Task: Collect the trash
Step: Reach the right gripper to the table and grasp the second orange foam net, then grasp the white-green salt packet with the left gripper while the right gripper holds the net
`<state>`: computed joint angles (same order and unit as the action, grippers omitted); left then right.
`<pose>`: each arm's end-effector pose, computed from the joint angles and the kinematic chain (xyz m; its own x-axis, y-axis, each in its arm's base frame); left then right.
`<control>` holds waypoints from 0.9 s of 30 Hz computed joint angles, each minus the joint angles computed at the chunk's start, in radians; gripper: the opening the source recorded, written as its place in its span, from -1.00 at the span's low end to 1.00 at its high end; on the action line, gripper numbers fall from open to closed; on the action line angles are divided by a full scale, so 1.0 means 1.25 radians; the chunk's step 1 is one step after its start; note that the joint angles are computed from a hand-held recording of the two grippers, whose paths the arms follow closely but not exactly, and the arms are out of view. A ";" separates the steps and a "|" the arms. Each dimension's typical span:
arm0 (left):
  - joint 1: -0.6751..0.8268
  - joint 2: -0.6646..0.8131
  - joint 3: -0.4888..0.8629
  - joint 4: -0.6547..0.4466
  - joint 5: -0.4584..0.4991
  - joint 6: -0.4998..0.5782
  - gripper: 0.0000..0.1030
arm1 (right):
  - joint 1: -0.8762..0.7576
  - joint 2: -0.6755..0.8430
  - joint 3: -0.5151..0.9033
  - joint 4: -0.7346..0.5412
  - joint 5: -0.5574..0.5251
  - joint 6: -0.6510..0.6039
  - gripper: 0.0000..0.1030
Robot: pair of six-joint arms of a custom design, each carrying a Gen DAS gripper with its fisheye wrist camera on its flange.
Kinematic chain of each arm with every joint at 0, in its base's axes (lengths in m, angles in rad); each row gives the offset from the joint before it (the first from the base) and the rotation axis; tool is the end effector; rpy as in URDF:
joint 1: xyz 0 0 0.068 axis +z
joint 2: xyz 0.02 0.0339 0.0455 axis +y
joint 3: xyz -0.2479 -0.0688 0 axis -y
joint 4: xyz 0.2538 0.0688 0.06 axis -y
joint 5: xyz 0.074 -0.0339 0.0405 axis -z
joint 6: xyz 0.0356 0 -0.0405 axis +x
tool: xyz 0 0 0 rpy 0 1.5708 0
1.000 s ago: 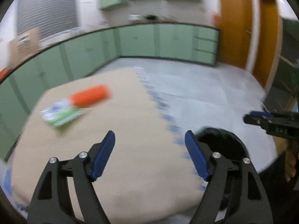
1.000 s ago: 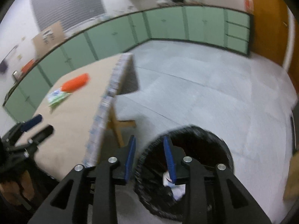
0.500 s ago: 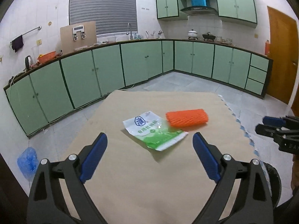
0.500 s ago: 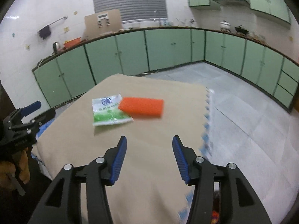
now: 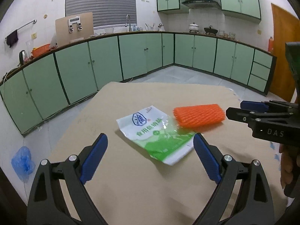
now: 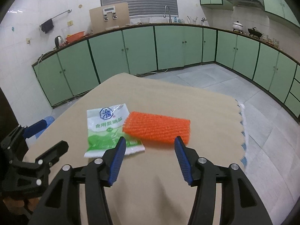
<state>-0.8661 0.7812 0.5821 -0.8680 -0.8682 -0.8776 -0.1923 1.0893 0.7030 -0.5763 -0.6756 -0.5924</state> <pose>0.1188 -0.0978 0.2117 -0.5577 -0.1115 -0.8225 -0.2743 0.9600 0.0558 0.2212 -0.0204 0.2096 -0.5557 -0.3357 -0.7606 -0.6170 0.7797 0.1067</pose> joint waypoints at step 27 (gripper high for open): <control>0.269 -0.123 -0.128 0.186 0.241 0.237 0.74 | 0.142 0.283 0.062 0.158 0.171 0.066 -0.76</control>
<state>-0.5299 0.6279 0.4216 -0.6354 -0.5674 -0.5811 -0.0142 1.4428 0.7808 -0.3793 -0.4613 -0.5105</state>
